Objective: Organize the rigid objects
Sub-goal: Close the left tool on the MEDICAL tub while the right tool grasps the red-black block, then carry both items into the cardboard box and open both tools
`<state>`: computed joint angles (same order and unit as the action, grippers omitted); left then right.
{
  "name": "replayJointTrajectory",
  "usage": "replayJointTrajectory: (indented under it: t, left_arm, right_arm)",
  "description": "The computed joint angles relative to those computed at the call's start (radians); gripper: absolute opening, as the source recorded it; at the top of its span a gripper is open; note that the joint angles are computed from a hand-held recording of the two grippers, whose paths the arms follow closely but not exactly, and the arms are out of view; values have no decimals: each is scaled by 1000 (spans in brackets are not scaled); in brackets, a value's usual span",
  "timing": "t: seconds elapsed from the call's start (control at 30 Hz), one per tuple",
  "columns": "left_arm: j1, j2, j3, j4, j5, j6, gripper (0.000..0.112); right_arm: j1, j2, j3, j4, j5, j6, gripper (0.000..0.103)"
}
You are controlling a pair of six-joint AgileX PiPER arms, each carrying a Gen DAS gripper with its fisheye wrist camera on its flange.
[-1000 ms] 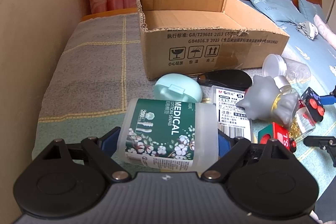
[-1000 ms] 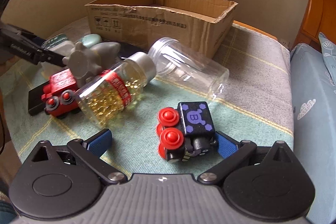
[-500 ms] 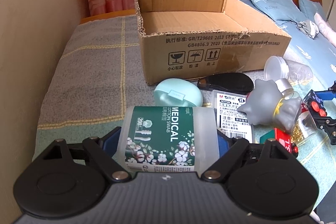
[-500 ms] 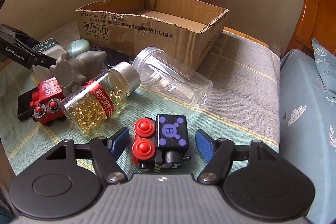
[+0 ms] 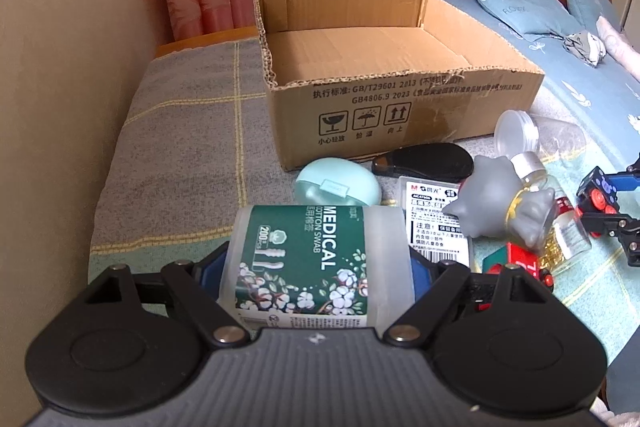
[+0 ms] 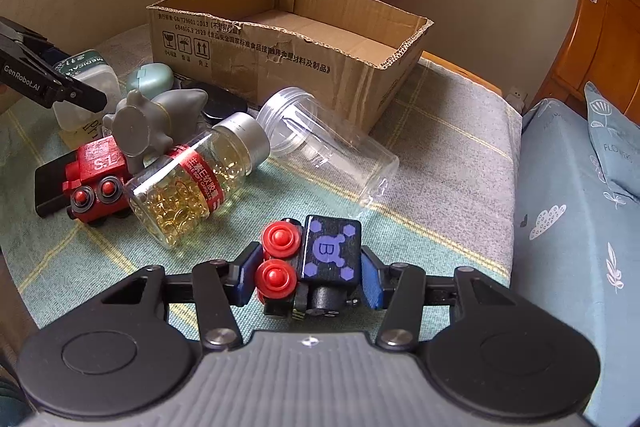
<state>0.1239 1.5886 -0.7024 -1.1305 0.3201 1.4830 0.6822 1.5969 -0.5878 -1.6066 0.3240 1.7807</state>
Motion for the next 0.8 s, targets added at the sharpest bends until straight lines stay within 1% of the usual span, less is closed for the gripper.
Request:
replayJointTrajectory:
  t: [0.1, 0.17, 0.33, 0.4, 0.5, 0.6, 0.73, 0.8]
  left_arm:
    - [2, -50, -6, 90, 31, -87, 83]
    - [-14, -79, -26, 193, 43, -204, 83]
    - [-34, -117, -100, 216, 100, -261, 83]
    - [-60, -122, -139, 244, 102, -302, 83]
    - [-96, -90, -220, 272, 101, -350, 83]
    - [-136, -20, -328, 355, 92, -461, 83]
    - [-183, 73, -445, 483, 66, -608, 83]
    - [-197, 118, -498, 543, 67, -685, 83]
  right_arm:
    - [-4, -36, 0, 87, 6, -104, 56]
    - [-8, -64, -5, 149, 5, -182, 56]
    - [-18, -124, -47, 272, 11, -352, 56]
    - [-30, -141, -77, 314, 1, -419, 56]
    - [-49, -145, -137, 378, -16, -519, 56]
    - [-63, -127, -207, 447, -25, -612, 56]
    - [-66, -94, -297, 511, -7, -704, 56]
    - [-72, -81, -334, 556, -8, -754, 56]
